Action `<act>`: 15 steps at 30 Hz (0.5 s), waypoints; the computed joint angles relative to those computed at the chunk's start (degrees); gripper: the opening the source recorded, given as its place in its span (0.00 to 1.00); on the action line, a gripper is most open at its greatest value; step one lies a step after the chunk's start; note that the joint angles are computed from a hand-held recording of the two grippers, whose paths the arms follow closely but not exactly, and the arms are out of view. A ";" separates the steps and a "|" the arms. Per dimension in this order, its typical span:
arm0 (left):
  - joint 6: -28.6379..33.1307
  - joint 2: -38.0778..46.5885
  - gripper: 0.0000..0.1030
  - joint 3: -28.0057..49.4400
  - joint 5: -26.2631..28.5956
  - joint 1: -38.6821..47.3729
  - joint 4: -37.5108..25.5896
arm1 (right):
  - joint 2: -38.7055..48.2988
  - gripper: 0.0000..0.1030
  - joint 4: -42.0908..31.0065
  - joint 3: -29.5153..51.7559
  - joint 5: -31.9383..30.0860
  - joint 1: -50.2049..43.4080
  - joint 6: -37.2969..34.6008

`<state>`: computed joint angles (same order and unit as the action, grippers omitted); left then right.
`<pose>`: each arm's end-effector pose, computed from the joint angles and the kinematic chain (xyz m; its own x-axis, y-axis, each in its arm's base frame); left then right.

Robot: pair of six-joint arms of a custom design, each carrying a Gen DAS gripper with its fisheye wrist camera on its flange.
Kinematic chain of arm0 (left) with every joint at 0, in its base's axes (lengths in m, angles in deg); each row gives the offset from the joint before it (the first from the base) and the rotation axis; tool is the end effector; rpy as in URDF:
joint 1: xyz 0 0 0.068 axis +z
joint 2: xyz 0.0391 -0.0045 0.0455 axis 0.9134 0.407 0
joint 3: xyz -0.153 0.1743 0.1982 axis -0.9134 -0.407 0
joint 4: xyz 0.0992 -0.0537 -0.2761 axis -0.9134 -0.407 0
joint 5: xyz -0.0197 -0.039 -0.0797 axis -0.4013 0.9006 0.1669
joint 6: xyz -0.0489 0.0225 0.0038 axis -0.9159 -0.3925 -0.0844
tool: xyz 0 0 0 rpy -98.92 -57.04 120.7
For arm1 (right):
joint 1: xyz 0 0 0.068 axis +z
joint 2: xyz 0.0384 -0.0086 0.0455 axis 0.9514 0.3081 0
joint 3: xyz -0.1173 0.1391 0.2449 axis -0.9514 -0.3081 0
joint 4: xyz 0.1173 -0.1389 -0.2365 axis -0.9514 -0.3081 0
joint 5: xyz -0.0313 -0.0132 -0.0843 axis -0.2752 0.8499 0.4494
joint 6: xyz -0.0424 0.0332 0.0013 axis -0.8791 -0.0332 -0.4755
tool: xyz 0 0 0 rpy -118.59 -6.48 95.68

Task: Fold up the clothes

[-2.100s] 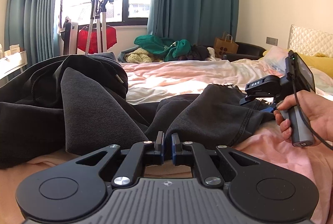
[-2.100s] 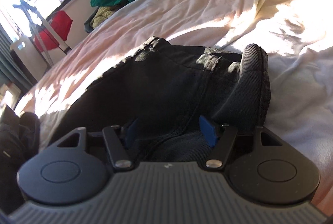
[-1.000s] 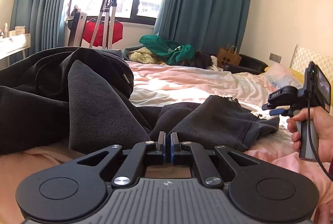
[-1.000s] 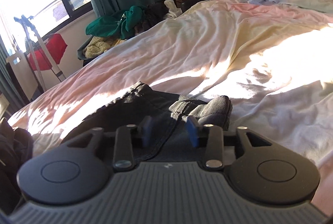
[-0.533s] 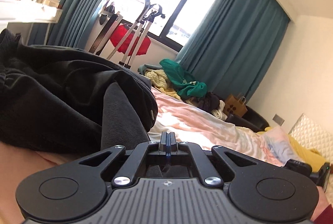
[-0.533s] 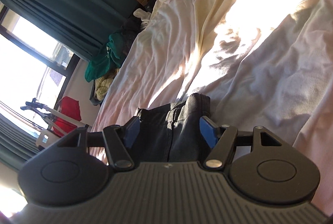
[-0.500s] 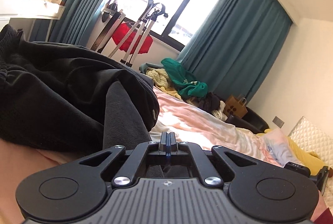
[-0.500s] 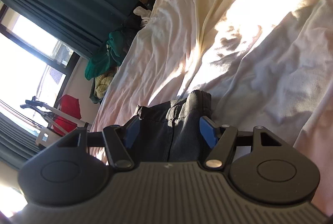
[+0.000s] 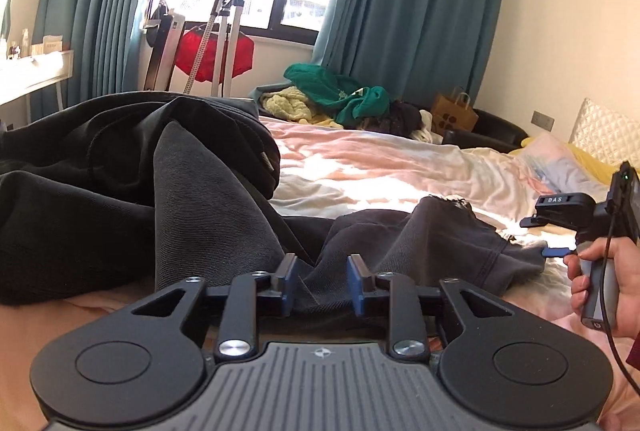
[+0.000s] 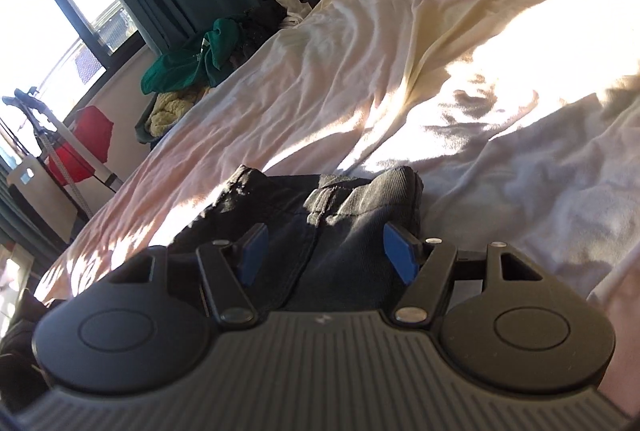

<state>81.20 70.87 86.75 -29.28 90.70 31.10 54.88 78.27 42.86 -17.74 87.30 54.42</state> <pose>0.3333 0.1209 0.0719 -0.4801 0.1203 -0.8689 0.5827 0.7842 -0.2134 0.2985 0.0577 0.0478 0.0325 0.7837 -0.6202 0.7683 0.3773 0.5170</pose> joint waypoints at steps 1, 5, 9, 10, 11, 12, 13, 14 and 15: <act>-1.07 0.11 0.50 1.49 0.00 0.30 -2.43 | -0.15 0.65 0.35 -0.20 -0.84 0.01 1.03; -8.60 1.23 0.67 8.77 -1.43 2.75 -13.10 | -0.89 0.64 -5.38 1.09 2.66 1.64 3.12; -21.66 6.91 0.78 21.08 -4.12 7.76 -25.88 | -2.52 0.65 -12.92 0.88 6.57 2.61 9.44; -25.54 8.91 0.78 24.43 -4.64 8.90 -28.32 | -2.97 0.65 -13.50 0.24 6.49 2.57 11.18; -29.43 10.90 0.78 27.17 -5.07 9.82 -29.44 | -3.42 0.65 -14.05 -0.40 6.37 2.53 12.90; -33.26 12.84 0.79 29.75 -5.57 10.61 -30.20 | -3.53 0.65 -13.40 -1.05 5.65 2.39 13.71; -37.08 14.81 0.81 32.51 -6.11 11.34 -31.12 | -3.63 0.65 -12.68 -1.71 4.92 2.23 14.49; -40.82 16.45 0.81 34.60 -7.29 11.83 -31.47 | -3.71 0.65 -11.94 -2.37 4.19 2.06 15.26; -44.12 17.88 0.81 36.06 -8.17 12.23 -31.45 | -3.78 0.65 -11.17 -3.04 3.45 1.88 16.00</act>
<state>37.08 88.75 122.81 -37.45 102.93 -0.35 51.09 67.10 39.83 -14.29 89.18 70.42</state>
